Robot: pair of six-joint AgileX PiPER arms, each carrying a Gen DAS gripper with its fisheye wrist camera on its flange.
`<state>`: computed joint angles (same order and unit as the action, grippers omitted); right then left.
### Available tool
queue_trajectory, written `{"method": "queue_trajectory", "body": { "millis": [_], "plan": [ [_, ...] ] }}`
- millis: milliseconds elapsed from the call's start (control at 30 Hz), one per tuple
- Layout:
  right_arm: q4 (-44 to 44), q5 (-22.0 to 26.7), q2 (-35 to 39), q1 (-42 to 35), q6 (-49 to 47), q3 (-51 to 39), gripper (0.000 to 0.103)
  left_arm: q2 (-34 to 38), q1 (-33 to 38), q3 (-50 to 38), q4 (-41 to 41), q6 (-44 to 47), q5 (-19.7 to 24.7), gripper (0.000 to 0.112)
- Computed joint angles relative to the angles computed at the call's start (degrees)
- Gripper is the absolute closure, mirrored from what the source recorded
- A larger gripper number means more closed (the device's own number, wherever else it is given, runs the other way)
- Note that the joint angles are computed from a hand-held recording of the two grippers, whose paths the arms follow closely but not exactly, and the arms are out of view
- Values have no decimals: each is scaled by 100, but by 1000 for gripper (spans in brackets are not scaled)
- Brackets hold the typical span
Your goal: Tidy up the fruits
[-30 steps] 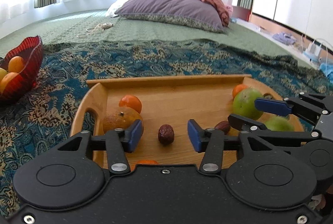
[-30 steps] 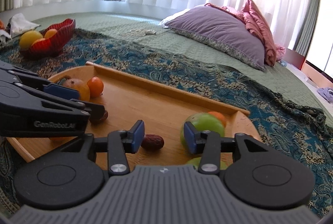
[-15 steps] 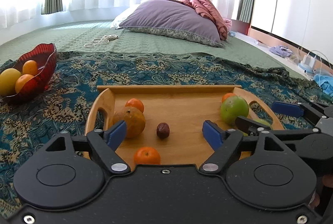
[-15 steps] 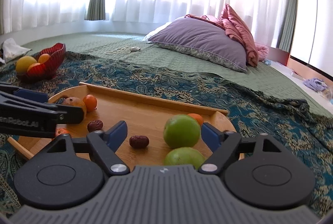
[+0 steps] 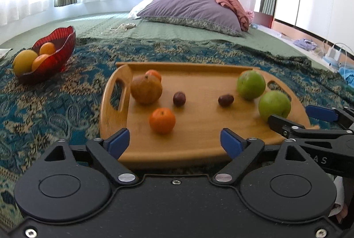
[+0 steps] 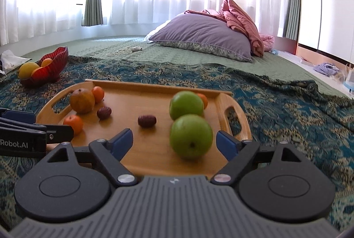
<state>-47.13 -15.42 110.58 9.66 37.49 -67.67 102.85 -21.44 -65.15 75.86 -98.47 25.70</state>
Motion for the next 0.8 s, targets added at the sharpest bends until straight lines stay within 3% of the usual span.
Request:
{"method": "queue_trajectory", "body": {
  "millis": [233, 800],
  "plan": [
    [1308, -92, -188, 27, -1371, 602, 10, 42, -148, 228, 12, -231, 199, 18],
    [1969, 76, 92, 42, -1906, 784, 4, 426, -207, 173, -269, -7, 406, 10]
  ]
}}
